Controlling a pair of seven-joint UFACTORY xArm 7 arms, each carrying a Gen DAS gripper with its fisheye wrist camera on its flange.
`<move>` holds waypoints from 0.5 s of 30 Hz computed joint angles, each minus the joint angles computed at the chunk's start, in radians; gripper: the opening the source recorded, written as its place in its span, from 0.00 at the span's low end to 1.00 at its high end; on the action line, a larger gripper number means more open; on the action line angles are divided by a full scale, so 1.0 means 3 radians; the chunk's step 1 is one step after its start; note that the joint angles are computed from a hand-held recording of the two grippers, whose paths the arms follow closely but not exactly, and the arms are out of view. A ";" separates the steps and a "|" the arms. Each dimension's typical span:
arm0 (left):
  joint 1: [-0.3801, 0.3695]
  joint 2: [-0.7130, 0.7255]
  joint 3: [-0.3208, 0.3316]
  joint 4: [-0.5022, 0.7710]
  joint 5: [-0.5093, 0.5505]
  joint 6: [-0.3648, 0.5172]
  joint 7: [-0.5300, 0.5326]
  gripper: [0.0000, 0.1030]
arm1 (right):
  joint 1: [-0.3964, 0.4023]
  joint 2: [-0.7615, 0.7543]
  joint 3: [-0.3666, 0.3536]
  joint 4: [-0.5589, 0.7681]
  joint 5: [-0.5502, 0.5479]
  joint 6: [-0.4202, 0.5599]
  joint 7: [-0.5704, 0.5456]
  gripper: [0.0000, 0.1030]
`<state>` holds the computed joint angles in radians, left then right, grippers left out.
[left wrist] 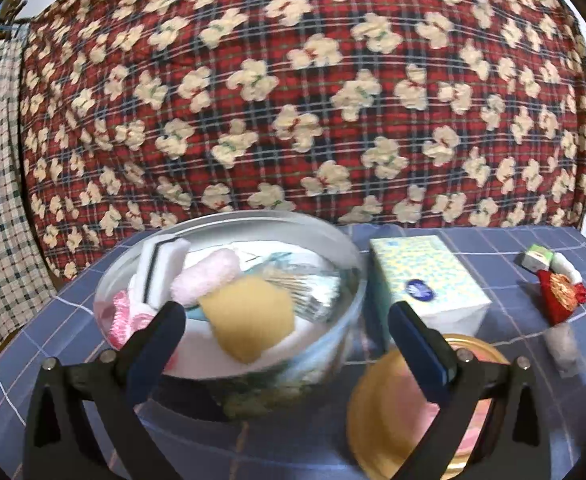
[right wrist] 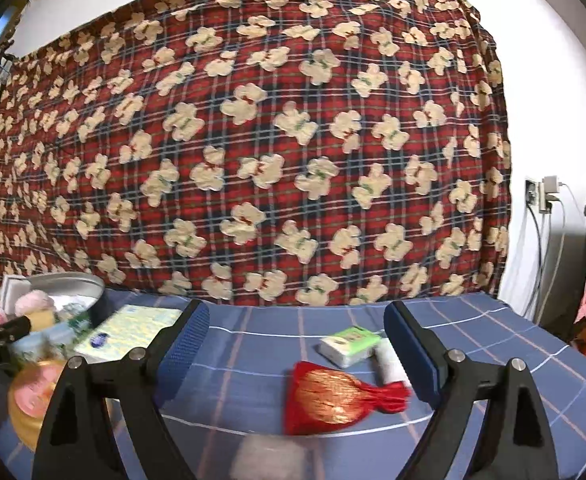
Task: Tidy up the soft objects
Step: 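Move both open tools away from the tin toward the red pouch and clear bag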
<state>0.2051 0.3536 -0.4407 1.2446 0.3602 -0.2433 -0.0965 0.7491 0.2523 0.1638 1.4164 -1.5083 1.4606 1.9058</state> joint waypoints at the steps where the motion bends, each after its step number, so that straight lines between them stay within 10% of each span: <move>1: 0.0002 -0.0019 -0.0016 -0.0032 0.0016 -0.0028 0.0004 1.00 | -0.0003 -0.0032 0.0000 -0.0036 0.0026 0.0015 -0.0003 0.88; 7: -0.0143 -0.0141 0.0039 -0.0182 0.0209 -0.0148 -0.0093 1.00 | -0.0109 -0.0328 0.0089 -0.0401 0.0126 0.0138 0.0157 0.88; 15: 0.0764 -0.0096 -0.1113 -0.0292 0.1215 -0.0022 -0.0695 1.00 | -0.0309 -0.0668 0.0259 -0.0783 0.0315 0.0316 0.0320 0.88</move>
